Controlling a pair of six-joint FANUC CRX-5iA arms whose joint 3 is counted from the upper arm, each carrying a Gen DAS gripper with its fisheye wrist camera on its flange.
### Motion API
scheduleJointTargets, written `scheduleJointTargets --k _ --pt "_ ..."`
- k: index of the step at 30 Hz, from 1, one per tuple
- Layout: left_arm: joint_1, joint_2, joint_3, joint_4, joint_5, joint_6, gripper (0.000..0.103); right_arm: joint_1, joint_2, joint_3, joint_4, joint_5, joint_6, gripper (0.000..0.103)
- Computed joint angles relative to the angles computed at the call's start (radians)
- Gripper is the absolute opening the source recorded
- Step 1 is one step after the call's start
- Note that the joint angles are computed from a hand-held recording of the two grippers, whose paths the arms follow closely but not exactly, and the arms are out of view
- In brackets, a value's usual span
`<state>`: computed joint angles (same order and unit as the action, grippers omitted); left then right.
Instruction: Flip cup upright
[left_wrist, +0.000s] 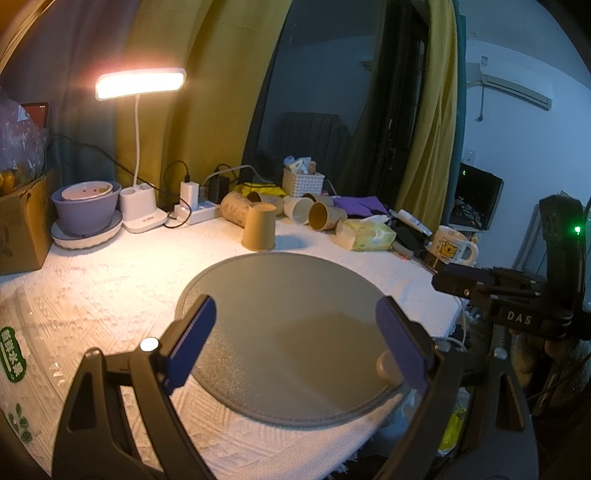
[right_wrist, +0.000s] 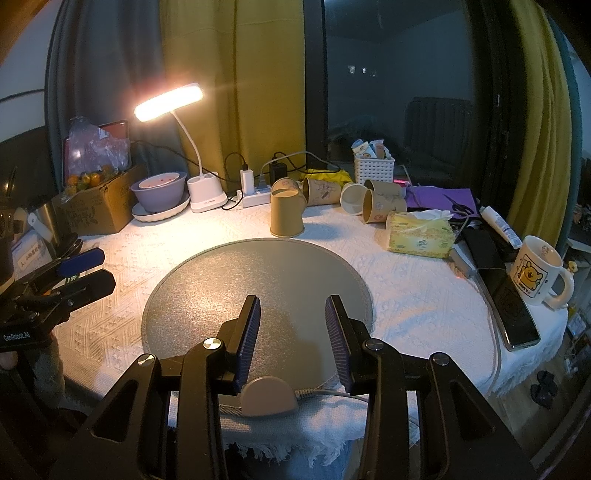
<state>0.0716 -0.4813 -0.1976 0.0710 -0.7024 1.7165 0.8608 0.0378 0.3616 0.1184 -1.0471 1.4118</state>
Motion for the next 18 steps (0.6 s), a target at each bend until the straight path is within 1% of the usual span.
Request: scheduleJointTargets --k 5,8,11,15,18 --pt "0.015 0.014 -0.003 0.032 -0.001 -0.031 0.089 -0.006 0.018 0.029 -0.015 -0.015 0.022 0.039" --pt "0.03 0.041 0.006 0.063 -0.003 -0.073 0.089 -0.022 0.047 0.063 -0.034 -0.027 0.049 0.039" --pt "0.058 0.088 0.025 0.137 -0.039 -0.149 0.089 -0.035 0.078 0.09 -0.041 -0.031 0.057 0.039" --pt "0.066 0.167 0.092 0.135 -0.096 -0.185 0.089 -0.055 0.128 0.149 -0.08 -0.049 0.093 0.039" --pt "0.075 0.222 0.137 0.14 -0.115 -0.212 0.089 -0.067 0.172 0.194 -0.1 -0.056 0.119 0.039"
